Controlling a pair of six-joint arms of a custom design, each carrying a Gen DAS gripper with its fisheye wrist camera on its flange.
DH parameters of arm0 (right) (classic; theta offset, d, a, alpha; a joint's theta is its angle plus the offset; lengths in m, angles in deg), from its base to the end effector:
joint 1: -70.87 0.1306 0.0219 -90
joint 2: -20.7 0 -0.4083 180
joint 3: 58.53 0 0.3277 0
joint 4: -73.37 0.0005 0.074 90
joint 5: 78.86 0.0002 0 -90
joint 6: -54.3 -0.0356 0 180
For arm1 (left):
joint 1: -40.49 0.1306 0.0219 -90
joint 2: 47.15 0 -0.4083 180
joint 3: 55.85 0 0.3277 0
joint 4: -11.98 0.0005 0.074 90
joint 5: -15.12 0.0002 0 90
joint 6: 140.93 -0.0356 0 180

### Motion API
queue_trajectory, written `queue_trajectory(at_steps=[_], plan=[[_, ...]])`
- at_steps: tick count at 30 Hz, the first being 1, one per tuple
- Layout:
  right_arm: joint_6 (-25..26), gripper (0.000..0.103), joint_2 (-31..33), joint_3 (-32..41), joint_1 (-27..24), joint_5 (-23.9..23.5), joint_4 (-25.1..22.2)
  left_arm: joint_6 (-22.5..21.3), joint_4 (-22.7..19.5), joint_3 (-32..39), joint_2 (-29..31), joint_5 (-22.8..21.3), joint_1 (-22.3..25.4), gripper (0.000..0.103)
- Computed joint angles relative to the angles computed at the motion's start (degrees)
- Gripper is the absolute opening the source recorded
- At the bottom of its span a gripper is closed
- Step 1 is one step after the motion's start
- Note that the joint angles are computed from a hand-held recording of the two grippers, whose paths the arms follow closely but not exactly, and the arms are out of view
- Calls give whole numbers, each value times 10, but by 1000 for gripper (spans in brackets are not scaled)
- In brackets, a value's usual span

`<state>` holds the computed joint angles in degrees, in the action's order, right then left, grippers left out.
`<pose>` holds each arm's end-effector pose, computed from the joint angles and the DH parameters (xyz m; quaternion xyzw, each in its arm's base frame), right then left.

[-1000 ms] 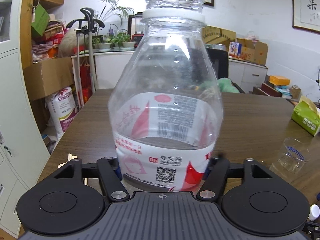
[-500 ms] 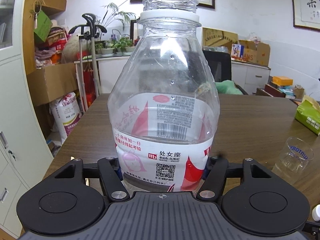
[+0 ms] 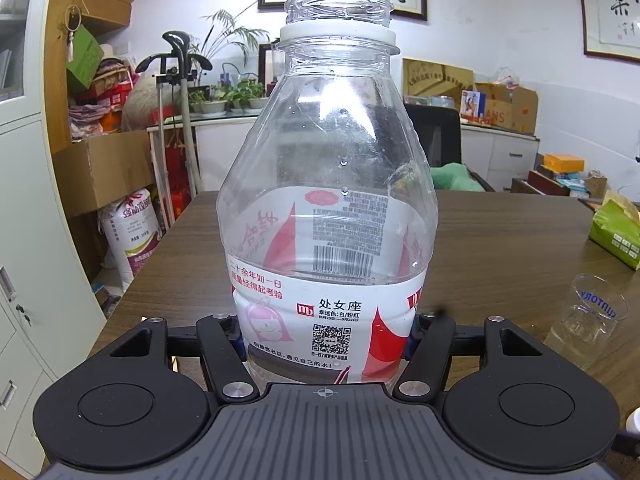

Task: Unscrew bottle cap and pour
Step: 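Lift the bottle with the left tool while the right tool grasps the glass tumbler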

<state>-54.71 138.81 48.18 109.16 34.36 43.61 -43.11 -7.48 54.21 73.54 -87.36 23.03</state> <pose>0.4923 0.3701 0.3556 -0.0673 0.8932 0.0334 0.4432 0.6187 -0.1871 0.3666 0.0183 0.8628 -0.0167 0.5049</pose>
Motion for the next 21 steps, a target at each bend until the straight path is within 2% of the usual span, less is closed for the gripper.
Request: queue_trajectory(at_steps=[7, 13, 15, 19, 21], plan=[[51, 103, 19, 63, -4, -8, -10, 7, -4, 1, 0, 6, 3, 64], [45, 103, 46, 99, -16, -40, -9, 8, 2, -1, 0, 6, 4, 64], [52, 103, 60, 123, -18, -46, -22, 9, 4, -3, -1, 6, 4, 64], [72, 103, 88, 172, -18, -27, -47, 9, 8, -6, -2, 6, 4, 65], [72, 99, 100, 190, -21, -31, -49, 9, 10, -8, -3, 6, 4, 65]])
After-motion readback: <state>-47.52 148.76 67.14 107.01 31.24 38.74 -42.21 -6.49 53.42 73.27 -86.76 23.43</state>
